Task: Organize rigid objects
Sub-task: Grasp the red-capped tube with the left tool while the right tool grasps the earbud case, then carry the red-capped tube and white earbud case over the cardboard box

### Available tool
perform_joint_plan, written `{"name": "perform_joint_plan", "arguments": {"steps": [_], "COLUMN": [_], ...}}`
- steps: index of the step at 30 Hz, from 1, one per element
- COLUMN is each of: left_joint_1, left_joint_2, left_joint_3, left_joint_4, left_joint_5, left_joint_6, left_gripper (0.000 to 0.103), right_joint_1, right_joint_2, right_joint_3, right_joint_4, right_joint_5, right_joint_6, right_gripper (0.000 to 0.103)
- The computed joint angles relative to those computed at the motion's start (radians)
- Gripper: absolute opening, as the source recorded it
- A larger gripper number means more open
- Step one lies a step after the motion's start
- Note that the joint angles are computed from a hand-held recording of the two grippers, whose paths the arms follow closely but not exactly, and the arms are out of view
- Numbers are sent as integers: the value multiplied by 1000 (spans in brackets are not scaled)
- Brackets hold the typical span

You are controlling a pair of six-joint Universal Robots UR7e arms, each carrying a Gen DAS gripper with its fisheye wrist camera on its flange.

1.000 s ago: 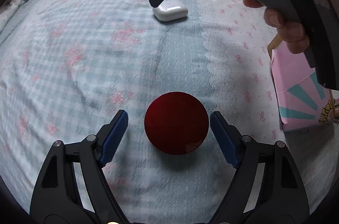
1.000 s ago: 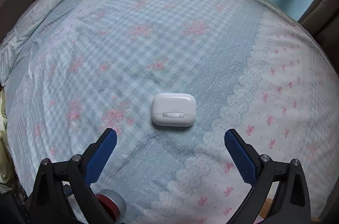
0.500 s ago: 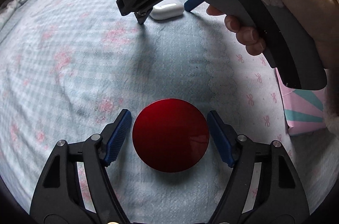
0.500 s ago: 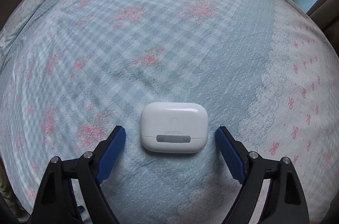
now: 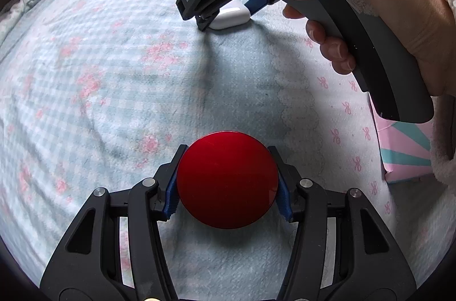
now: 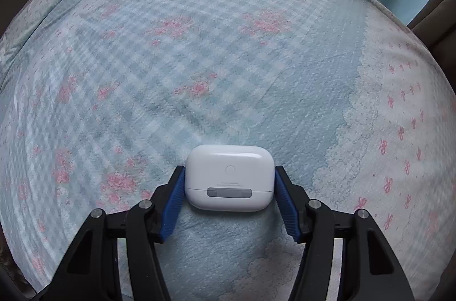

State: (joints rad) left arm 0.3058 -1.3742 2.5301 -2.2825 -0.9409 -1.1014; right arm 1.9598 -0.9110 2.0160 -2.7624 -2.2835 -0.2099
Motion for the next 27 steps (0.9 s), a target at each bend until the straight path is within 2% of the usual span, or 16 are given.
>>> {"name": "perform_joint_plan", "arguments": {"steps": [7,14,20,27], "left_joint_1": [-21,-71,-126,-157], "left_joint_2": [-99,-179,-195,-119], "left_joint_3": [-19,-104,-258,-412], "left_joint_4": [138,326,492,520], "left_joint_5": [18,46,75,79], "left_joint_6": [-76,-123,-130,-86], "left_gripper": [50,50,50,50], "right_joint_1": [31,105,191,269], "right_joint_2": [-30,-125,-275,-493], "right_joint_3": [2,-13,-18,-27], "right_joint_4": [21,119,274,491], "right_joint_5": [19,45,51,19], "right_joint_6": [22,106,234,408], "right_gripper": [56,56,56,56]}}
